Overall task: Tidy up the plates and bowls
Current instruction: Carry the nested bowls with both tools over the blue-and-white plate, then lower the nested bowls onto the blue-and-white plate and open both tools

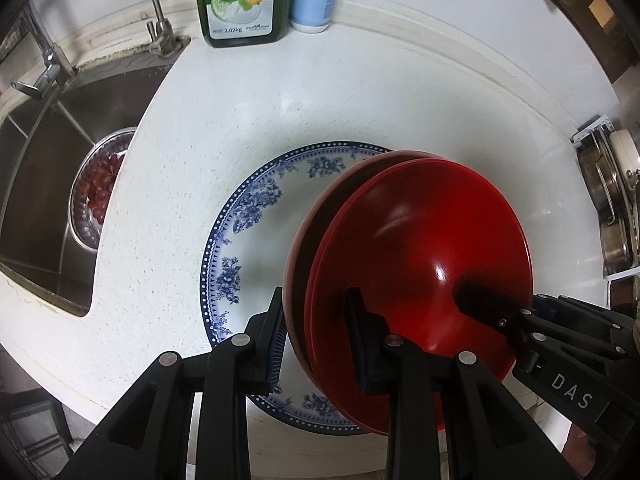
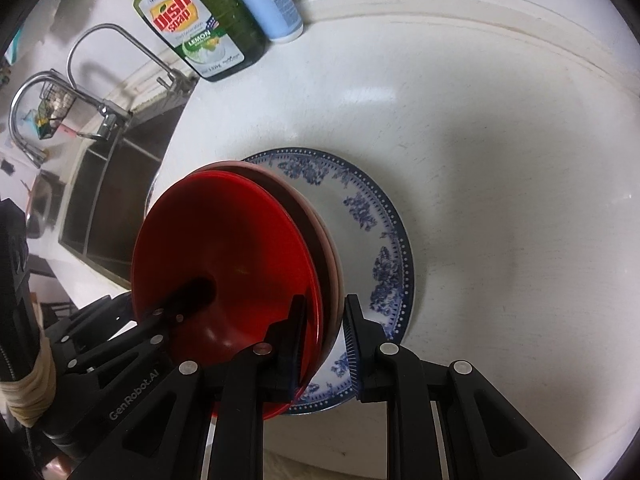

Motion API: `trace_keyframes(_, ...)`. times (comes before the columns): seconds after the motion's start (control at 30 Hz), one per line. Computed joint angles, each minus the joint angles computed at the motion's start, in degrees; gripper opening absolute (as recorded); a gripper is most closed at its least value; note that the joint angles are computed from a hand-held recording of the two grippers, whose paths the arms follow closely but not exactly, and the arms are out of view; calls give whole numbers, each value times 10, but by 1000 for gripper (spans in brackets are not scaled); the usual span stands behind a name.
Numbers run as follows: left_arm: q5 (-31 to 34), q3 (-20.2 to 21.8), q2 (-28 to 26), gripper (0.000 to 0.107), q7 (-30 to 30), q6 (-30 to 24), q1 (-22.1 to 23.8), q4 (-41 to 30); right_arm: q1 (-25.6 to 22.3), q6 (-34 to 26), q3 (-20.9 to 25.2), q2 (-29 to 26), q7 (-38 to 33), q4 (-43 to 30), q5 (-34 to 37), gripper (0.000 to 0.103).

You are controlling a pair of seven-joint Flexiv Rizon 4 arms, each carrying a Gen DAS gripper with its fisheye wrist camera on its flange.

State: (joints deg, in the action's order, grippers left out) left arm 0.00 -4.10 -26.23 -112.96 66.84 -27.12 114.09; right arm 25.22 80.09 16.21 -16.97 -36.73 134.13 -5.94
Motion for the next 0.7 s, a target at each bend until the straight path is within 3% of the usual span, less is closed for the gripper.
trace_keyframes(0.23,-12,-7,-7,28,10,1,11,0,-17,-23,25,-18,-30,-26,36,21)
trace_keyframes(0.57,-47,-23,-11,29,51,27,28,15,10,-11,-5,-16,-4,-19,14,24)
trace_keyframes(0.7,-26,-6,-11,37,57,34,15,10,24,9,-22,-14,16,-8,-11,28)
